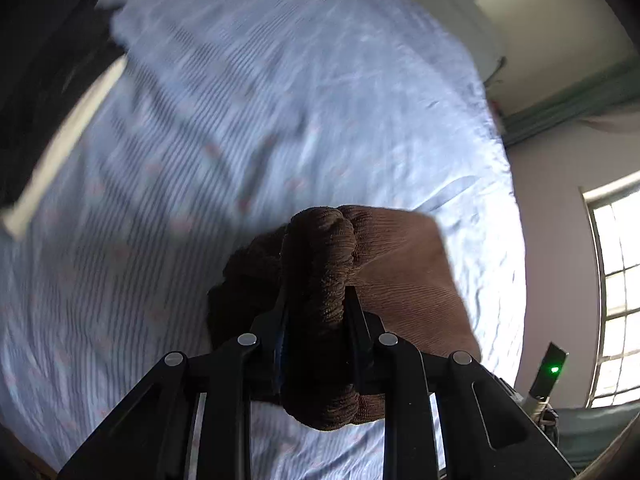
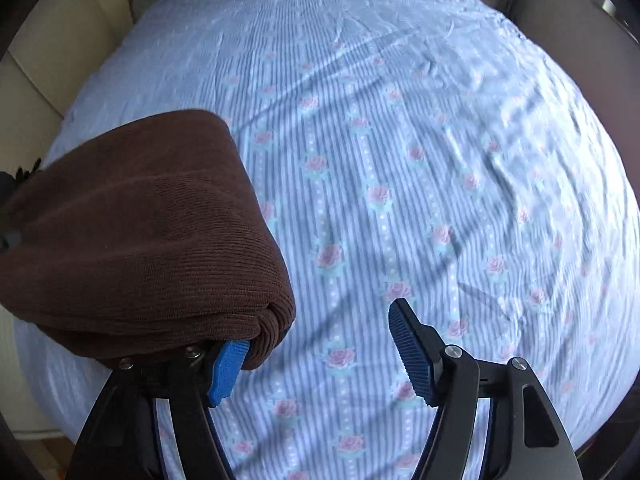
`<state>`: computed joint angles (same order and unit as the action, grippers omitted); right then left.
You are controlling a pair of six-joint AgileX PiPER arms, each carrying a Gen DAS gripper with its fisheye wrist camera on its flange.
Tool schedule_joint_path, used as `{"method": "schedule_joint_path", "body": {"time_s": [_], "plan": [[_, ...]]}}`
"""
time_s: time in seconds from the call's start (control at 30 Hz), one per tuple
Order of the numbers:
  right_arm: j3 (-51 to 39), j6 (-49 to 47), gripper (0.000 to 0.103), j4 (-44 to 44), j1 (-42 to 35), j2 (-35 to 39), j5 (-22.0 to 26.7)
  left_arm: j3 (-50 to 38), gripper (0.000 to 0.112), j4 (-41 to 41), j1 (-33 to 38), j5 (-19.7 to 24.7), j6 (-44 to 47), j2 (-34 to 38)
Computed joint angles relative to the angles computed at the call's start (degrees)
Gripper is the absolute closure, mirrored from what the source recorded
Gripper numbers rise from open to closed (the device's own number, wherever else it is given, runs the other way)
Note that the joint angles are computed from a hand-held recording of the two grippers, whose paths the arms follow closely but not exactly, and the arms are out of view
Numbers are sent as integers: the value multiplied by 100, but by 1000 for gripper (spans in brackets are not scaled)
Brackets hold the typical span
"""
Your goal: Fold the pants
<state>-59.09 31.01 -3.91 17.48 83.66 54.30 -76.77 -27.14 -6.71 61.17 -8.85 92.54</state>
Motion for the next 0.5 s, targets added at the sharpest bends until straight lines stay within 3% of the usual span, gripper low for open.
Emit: {"method": "schedule_joint_path", "body": {"time_s": [0.13,0.27,0.43,0.5], "plan": [[116,-49,35,-45,105,76,-49,477,88,-2,32,-175,148,-34],[-25,-750,34,390,-139,261,127,629,85,143,-8,-262,129,74],[-446,-1476,34,964,-130,-104,1018,682,59,644,-75,-300,39,159],[-639,-1753,34,1063,-130,-392,1064,740,54,758,-163,-305,142,75]]}}
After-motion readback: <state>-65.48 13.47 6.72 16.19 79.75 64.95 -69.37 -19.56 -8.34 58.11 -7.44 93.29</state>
